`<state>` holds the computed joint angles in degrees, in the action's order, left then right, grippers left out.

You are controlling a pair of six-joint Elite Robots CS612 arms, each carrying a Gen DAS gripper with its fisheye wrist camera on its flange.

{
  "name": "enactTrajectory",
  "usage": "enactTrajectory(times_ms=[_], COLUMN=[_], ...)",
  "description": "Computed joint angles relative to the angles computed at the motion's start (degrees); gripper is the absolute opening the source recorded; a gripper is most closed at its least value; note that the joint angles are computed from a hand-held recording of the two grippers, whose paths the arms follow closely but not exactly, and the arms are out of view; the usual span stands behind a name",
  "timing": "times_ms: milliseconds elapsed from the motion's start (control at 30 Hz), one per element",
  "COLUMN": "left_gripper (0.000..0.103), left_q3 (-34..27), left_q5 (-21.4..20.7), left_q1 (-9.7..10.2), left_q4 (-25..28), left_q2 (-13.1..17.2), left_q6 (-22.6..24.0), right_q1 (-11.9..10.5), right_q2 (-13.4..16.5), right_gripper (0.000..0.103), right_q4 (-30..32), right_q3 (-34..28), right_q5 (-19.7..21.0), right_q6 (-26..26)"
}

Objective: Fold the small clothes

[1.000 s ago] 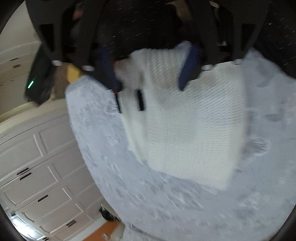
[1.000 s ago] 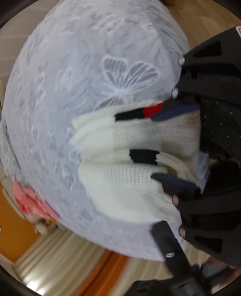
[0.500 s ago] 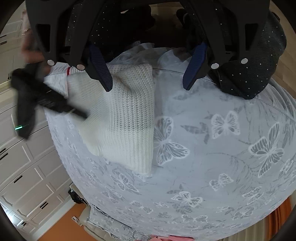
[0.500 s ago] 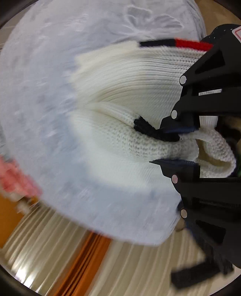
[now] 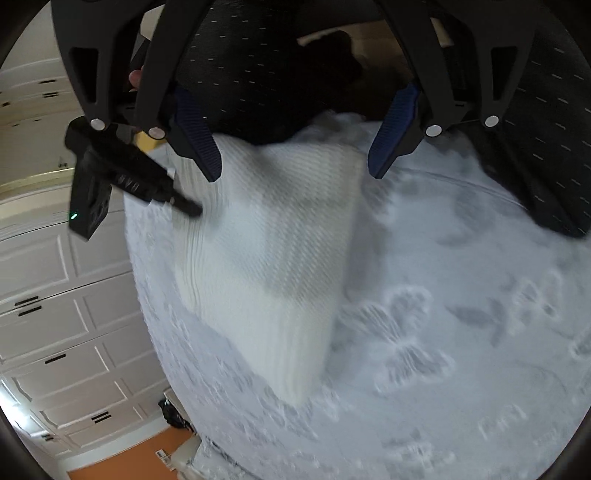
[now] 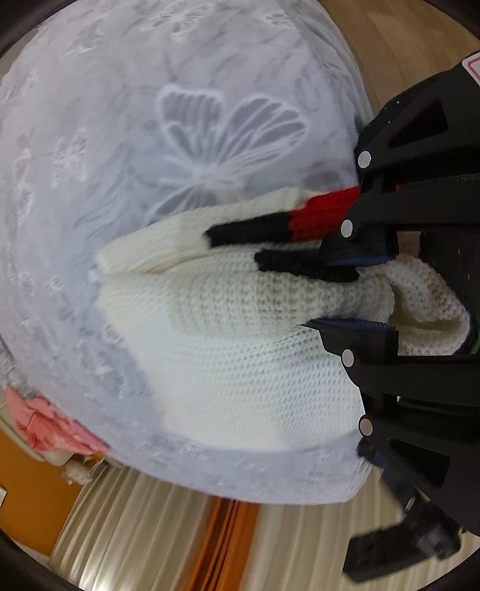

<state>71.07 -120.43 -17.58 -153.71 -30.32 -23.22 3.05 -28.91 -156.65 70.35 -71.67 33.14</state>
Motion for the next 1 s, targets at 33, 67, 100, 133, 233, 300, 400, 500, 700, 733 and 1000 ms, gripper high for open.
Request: enactTrajectory(times_ms=[33, 67, 100, 133, 233, 300, 400, 500, 700, 733, 1000], left_gripper=[0.079, 0.079, 0.079, 0.079, 0.079, 0.079, 0.083, 0.084, 0.084, 0.084, 0.082], left_q3=[-0.6, -1.3, -1.5, -1.6, -1.5, -1.9, -2.1, -1.4, 0.0, -0.2, -4.3], left_q5=[-0.7, -0.9, -0.6, -0.2, 3.1, 3.8, 3.8, 3.5, 3.5, 3.9, 14.1], left_q1=[-0.12, -0.37, -0.52, -0.71, -1.39, -1.55, -1.35, -1.31, -1.91, -2.14, -3.96], left_q4=[1.0, 2.2, 2.3, 1.6, 0.7, 1.6, 2.3, 3.4, 4.5, 5.0, 14.0], left_q2=[0.4, 0.8, 0.8, 0.9, 0.4, 0.3, 0.1, -0.3, -0.4, -0.2, 2.4], left_q6=[-0.2, -0.2, -0.1, 0.1, 2.3, 3.8, 4.5, 4.9, 5.7, 5.7, 9.4], right_q1=[0.0, -0.1, -0.3, -0.4, -0.3, -0.2, 0.4, 0.7, 1.9, 1.9, -0.6], right_q2=[-0.3, -0.7, -0.8, -0.7, 1.2, 0.4, -2.0, -4.7, -4.5, -3.3, -3.1], right_gripper=[0.022, 0.022, 0.023, 0.023, 0.023, 0.028, 0.039, 0.049, 0.035, 0.013, 0.009], right_q4=[-1.1, -1.6, -1.6, -0.6, 7.3, 5.4, 2.1, 0.2, 4.4, 6.4, 1.0], right_q3=[0.1, 0.1, 0.2, 0.0, -2.6, -1.6, 0.6, 3.9, 4.0, 2.4, 6.1], right_q5=[-0.4, -0.8, -1.1, -1.5, -3.0, -3.0, -6.2, -5.2, -2.5, -3.6, -1.3], right_q6=[-0.6, -1.2, -2.1, -3.1, -7.6, -7.6, -7.6, -10.1, -14.3, -14.6, -8.2])
